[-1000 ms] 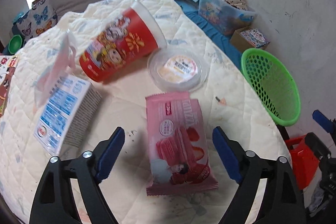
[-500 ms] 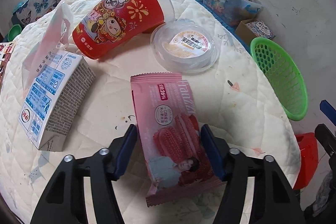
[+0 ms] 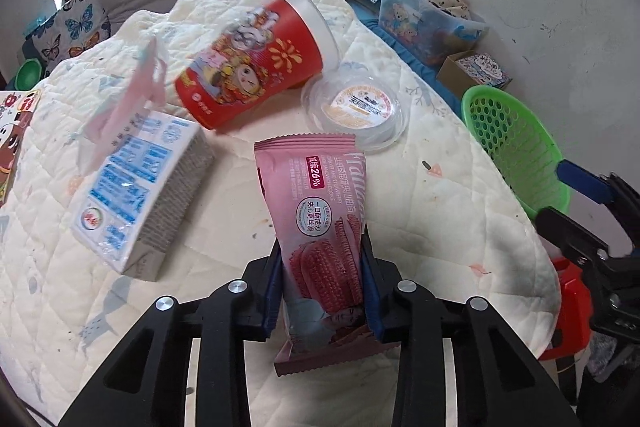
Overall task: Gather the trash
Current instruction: 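Lift the pink wrapper with the left gripper while the right gripper grasps the clear plastic container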
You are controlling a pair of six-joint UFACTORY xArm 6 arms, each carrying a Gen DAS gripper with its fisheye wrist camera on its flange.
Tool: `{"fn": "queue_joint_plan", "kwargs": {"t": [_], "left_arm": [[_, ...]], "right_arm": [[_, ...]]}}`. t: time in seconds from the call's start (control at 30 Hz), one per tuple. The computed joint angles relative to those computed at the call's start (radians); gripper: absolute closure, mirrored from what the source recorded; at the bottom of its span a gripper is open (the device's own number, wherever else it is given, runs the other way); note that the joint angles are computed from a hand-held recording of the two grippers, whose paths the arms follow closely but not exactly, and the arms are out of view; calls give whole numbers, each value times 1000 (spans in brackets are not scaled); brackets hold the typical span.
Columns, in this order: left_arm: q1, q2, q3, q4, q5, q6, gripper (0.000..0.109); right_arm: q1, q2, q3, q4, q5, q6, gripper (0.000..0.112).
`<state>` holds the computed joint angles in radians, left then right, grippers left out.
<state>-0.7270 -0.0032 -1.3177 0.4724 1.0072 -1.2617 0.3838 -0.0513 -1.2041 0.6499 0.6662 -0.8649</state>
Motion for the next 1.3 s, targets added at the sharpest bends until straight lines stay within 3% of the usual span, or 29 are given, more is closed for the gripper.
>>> {"fn": "queue_joint_plan", "kwargs": {"t": [0.53,1.07,1.3], "left_arm": [[9,-237,158,83,43,-105,76],[33,-263,184,78,18,-80,76],[44,-249,179,66,3,-65,76]], "right_arm": [[122,217,-223,-63,3,71,39],[175,401,-395,-182,-14,187,39],[175,391,-378,-156,-38,158,48]]}}
